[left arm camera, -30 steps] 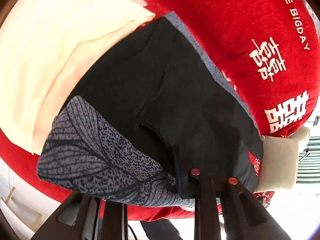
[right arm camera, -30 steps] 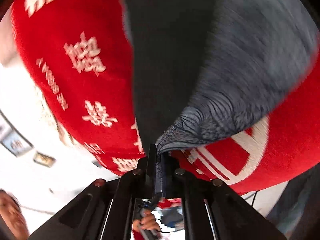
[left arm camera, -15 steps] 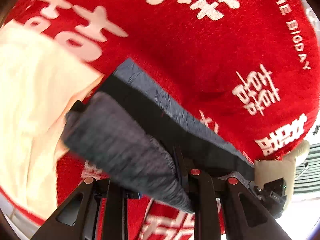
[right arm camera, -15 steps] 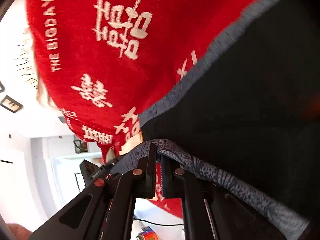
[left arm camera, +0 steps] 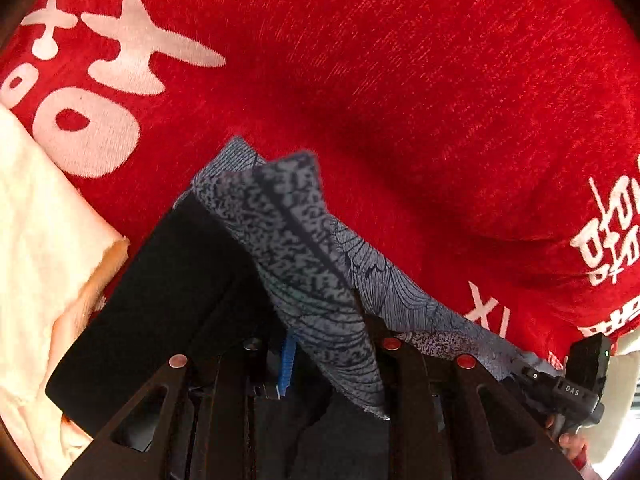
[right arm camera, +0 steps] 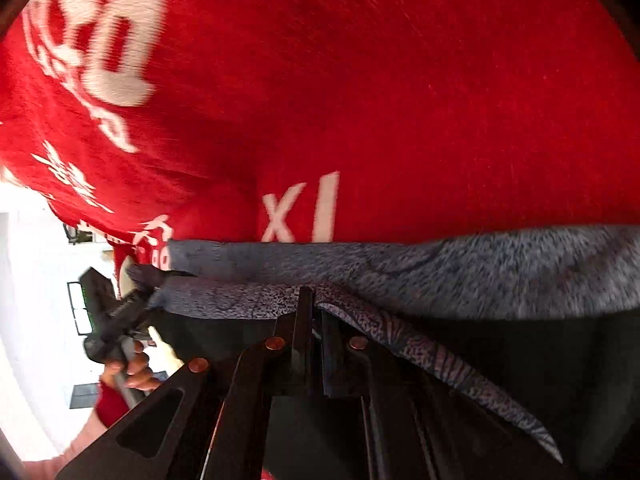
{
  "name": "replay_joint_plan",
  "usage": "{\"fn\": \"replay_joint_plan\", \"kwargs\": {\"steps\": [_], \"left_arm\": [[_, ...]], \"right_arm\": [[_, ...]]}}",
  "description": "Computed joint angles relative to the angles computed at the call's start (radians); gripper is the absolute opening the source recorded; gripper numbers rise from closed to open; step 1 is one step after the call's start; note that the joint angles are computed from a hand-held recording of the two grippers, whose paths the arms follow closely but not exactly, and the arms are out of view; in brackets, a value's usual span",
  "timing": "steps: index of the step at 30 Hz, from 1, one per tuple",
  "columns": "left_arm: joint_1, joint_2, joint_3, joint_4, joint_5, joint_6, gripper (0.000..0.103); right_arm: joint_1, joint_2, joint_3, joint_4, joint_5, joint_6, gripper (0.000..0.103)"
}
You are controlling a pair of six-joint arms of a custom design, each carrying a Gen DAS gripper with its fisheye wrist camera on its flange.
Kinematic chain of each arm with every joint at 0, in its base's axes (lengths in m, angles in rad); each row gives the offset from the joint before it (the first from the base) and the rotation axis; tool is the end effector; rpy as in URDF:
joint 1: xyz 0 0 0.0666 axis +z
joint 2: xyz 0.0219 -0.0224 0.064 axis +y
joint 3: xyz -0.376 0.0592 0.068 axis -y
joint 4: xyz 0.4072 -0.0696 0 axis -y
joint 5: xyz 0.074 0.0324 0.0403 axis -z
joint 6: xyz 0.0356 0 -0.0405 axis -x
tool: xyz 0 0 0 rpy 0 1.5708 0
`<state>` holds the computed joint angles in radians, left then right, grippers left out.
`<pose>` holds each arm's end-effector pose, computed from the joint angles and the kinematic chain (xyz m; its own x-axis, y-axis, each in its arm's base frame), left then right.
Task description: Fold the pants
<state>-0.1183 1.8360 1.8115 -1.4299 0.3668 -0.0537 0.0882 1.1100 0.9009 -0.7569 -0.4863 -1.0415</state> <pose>0.5996 -0.0845 0.3591 -0.9767 0.1665 -0.1351 0.2043 0.9144 -0.3495 0.3709 0.0491 0.3262 -0.7094 0.7033 0.0448 0.5343 0.4954 0.6849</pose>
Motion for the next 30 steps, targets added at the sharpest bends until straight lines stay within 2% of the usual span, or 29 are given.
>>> {"fn": "replay_joint_plan", "kwargs": {"steps": [2,4,5,7,9,10,14,15,17,21,22,23,24,26,27,28,29,30], "left_arm": [[-0.003,0.013,0.036,-0.038,-0.012,-0.002,0.025],[-0.002,0.016,0.068,-0.075,-0.019,-0.017,0.025],[0.001,0.014,0.081,-0.091,-0.022,-0.025,0.025],[0.009,0.002,0.099,-0.119,-0.028,-0.050,0.029],[0.016,0.000,0.124,-0.143,-0.033,-0.073,0.029],[0.018,-0.002,0.141,-0.160,-0.044,-0.089,0.029],[0.026,-0.008,0.182,-0.199,-0.075,-0.135,0.030],[0.021,-0.004,0.192,-0.206,-0.087,-0.140,0.030],[0.012,-0.006,0.198,-0.208,-0.116,-0.154,0.030],[-0.009,0.000,0.209,-0.223,-0.136,-0.164,0.031],[-0.009,0.011,0.227,-0.248,-0.128,-0.176,0.047],[-0.010,0.014,0.234,-0.254,-0.119,-0.179,0.063],[-0.015,0.004,0.228,-0.233,-0.134,-0.175,0.066],[-0.013,0.000,0.245,-0.232,-0.124,-0.180,0.067],[-0.011,-0.002,0.249,-0.232,-0.118,-0.180,0.072],[-0.011,-0.013,0.246,-0.219,-0.125,-0.188,0.086],[-0.015,-0.029,0.230,-0.194,-0.148,-0.200,0.091],[-0.021,-0.044,0.212,-0.169,-0.173,-0.216,0.091]], "right_arm": [[-0.001,-0.013,-0.014,0.021,0.002,-0.029,0.003],[0.001,-0.017,0.002,-0.003,-0.001,-0.020,0.004],[-0.005,-0.021,0.007,-0.016,-0.004,-0.010,0.009],[-0.018,-0.039,0.020,-0.042,0.007,-0.002,0.025],[-0.033,-0.074,0.024,-0.045,0.024,-0.021,0.057],[-0.035,-0.093,0.036,-0.064,0.051,-0.021,0.059],[-0.031,-0.108,0.078,-0.113,0.041,-0.015,0.058],[-0.023,-0.107,0.091,-0.125,0.042,-0.001,0.050],[0.020,-0.088,0.134,-0.172,0.060,0.070,0.041],[0.117,0.014,0.201,-0.225,0.031,0.180,0.041],[0.135,0.049,0.208,-0.210,0.016,0.187,0.041],[0.145,0.083,0.205,-0.158,-0.015,0.177,0.041],[0.153,0.128,0.208,-0.105,-0.041,0.160,0.041],[0.165,0.215,0.242,-0.096,-0.017,0.154,0.041],[0.165,0.245,0.253,-0.100,-0.010,0.136,0.041],[0.160,0.266,0.254,-0.091,-0.023,0.099,0.041],[0.154,0.264,0.238,-0.051,-0.042,0.056,0.041],[0.153,0.256,0.232,-0.039,-0.040,0.046,0.041]]}}
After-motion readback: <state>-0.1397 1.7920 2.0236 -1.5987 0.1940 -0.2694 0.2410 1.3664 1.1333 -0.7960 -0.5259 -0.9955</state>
